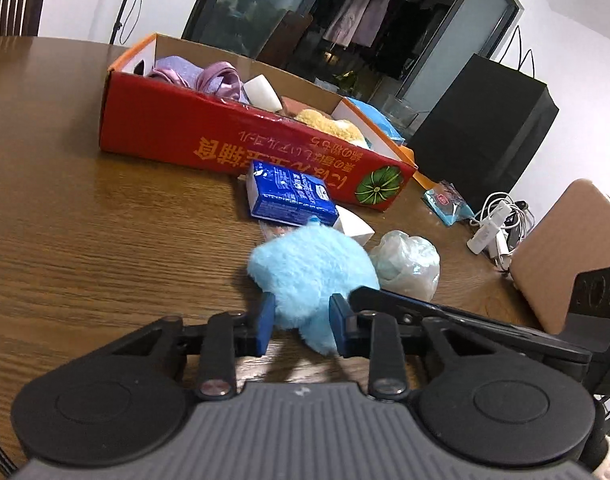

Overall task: Organize soft objects
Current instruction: 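Close both grippers together on the light blue fluffy plush, then carry the light blue plush into the box and open both grippers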

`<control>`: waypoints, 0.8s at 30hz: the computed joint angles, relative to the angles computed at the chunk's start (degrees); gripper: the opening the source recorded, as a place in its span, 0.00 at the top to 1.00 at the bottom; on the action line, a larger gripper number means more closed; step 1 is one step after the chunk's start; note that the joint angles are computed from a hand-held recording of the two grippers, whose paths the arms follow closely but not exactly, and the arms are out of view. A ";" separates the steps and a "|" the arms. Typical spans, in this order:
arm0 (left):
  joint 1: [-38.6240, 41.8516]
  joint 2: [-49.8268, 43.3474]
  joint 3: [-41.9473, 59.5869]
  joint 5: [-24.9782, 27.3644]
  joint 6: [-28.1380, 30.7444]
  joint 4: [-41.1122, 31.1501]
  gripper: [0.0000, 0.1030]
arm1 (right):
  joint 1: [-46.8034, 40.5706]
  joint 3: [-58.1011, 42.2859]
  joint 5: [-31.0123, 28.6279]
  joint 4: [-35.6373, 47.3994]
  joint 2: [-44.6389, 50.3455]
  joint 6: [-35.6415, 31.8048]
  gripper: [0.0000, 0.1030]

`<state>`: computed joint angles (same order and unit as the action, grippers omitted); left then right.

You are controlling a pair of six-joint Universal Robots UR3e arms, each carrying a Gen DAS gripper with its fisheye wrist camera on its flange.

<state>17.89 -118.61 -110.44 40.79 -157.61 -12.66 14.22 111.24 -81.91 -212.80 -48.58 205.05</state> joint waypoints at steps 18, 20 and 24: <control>10.98 23.44 -22.16 -5.55 19.79 -18.56 0.76 | 5.18 15.49 -2.01 -5.26 -10.15 -0.73 0.72; 13.25 27.43 -25.65 -6.41 22.47 -20.64 0.66 | 5.71 18.92 -2.42 -6.84 -11.74 -0.12 0.71; 12.48 23.62 -26.31 -5.76 13.76 -9.43 0.49 | 6.56 19.59 -4.41 -7.35 -11.49 2.45 0.53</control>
<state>30.37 -94.99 -136.75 35.02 -143.85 -22.10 20.78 130.84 -86.33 -220.14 -60.06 207.50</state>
